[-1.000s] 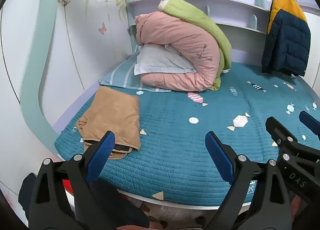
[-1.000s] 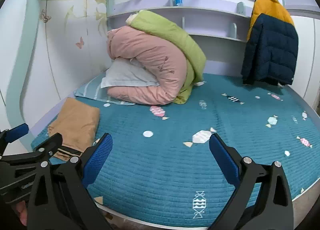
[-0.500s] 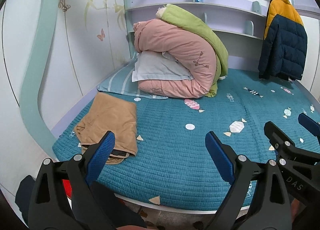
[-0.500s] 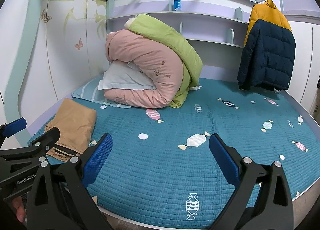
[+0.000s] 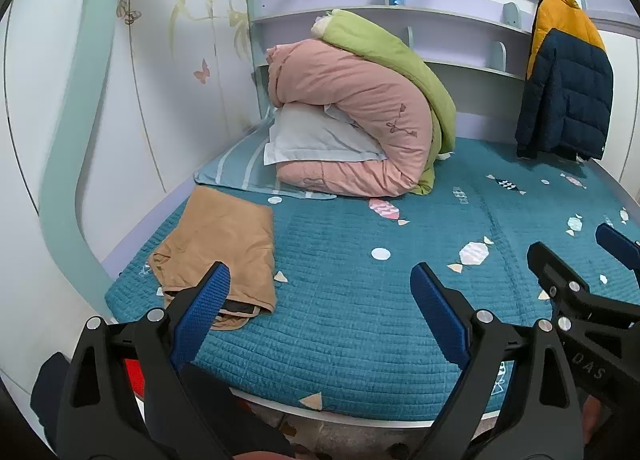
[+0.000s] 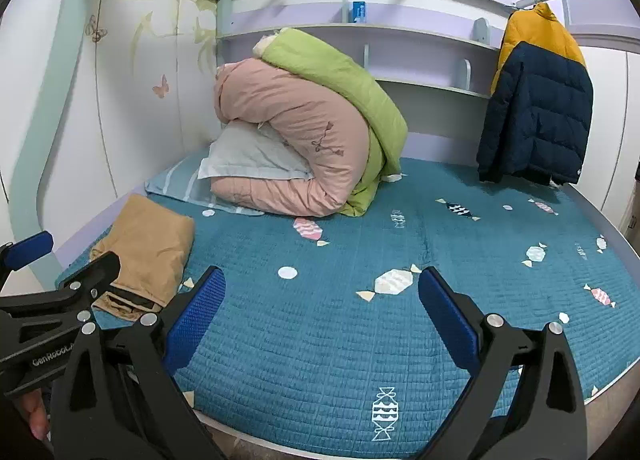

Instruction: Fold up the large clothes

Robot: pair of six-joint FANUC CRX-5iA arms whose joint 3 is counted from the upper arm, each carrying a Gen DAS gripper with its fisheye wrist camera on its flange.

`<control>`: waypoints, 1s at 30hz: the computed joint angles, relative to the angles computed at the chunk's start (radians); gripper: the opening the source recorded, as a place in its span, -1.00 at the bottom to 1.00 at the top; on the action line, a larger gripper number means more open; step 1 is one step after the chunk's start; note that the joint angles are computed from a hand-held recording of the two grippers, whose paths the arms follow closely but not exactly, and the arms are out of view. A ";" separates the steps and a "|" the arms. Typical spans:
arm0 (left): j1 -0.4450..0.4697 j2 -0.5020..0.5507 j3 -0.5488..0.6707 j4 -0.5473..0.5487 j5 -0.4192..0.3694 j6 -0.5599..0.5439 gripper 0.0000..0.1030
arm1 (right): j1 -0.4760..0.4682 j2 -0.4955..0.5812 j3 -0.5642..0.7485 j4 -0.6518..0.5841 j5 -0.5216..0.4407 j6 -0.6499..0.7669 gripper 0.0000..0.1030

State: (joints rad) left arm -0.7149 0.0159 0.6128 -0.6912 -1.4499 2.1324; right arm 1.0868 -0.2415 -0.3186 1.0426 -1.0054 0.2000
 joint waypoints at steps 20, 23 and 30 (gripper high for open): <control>0.000 -0.009 -0.013 0.019 0.013 -0.016 0.78 | -0.009 0.005 0.005 -0.011 -0.009 0.000 0.82; -0.002 -0.009 -0.013 0.016 0.012 -0.017 0.78 | -0.007 0.006 0.007 -0.014 -0.013 0.001 0.82; 0.001 -0.010 -0.015 0.019 0.013 -0.018 0.79 | -0.003 0.007 0.008 -0.014 -0.012 -0.004 0.82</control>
State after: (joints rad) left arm -0.7143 0.0056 0.5981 -0.6725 -1.4370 2.1144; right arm 1.0838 -0.2340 -0.3111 1.0284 -1.0171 0.1955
